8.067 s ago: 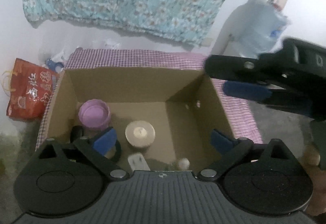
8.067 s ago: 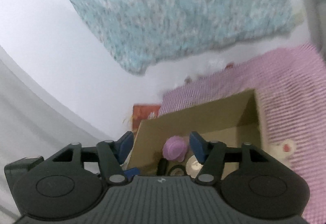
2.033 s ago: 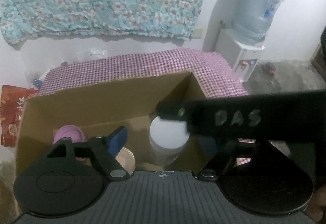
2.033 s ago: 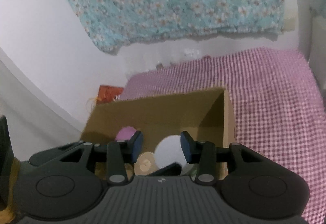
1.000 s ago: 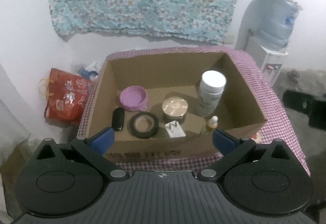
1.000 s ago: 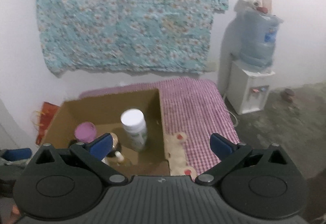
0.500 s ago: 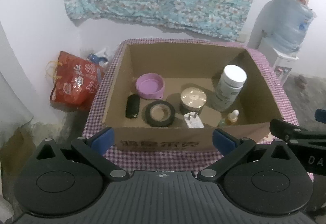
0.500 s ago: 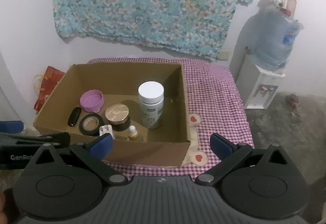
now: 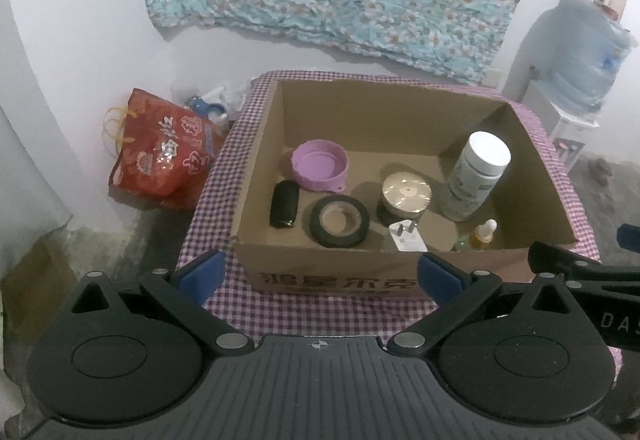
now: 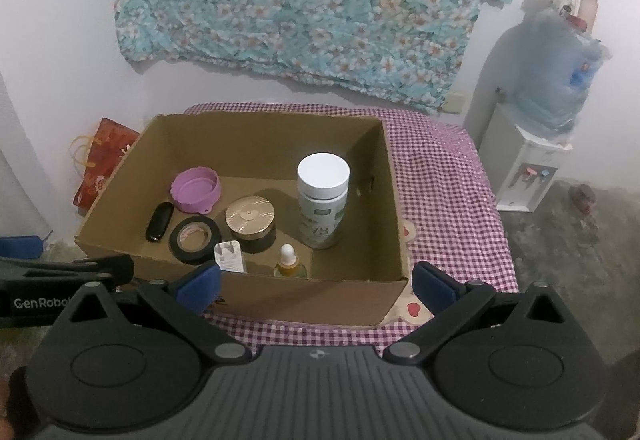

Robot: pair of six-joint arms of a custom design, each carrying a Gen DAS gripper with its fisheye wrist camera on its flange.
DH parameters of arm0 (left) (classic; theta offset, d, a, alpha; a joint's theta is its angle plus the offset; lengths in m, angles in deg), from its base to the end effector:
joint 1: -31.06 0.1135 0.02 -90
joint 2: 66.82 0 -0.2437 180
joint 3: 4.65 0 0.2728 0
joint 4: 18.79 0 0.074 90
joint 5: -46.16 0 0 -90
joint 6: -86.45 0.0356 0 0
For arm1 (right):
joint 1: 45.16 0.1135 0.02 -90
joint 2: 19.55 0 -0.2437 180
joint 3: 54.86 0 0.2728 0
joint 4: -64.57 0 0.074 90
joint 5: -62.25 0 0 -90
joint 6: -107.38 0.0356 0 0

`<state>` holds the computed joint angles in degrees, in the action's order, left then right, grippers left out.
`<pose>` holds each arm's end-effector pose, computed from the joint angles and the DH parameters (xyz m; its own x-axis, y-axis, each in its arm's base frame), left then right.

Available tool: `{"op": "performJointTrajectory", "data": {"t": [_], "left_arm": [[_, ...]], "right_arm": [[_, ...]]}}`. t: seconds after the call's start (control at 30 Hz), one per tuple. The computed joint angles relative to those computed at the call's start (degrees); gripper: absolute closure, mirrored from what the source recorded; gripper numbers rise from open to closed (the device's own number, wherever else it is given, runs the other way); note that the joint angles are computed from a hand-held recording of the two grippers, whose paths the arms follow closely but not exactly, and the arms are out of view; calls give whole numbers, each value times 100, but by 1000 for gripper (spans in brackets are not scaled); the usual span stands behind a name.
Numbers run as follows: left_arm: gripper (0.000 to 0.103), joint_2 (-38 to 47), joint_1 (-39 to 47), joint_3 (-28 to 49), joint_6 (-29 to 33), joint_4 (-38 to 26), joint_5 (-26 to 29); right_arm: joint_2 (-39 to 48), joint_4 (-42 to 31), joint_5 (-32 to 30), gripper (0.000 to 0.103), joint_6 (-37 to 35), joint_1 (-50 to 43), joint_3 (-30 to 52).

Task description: Organize rigid objects

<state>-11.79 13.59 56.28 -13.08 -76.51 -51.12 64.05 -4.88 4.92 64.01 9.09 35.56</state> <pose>0.2105 -0.0615 0.2553 -0.7764 0.0722 -0.6261 0.0958 0.9954 -0.0041 0.1976 0.2416 0.2957 -0.7475 0.0090 -0.6642 0.0076 1.0000 0.0050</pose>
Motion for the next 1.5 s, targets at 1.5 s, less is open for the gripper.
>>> {"op": "performJointTrajectory", "data": {"t": [1.5], "left_arm": [[1,-83,116,-56,108,-13,44]], "right_arm": [[95,28,-53,0,36,40,59]]}}
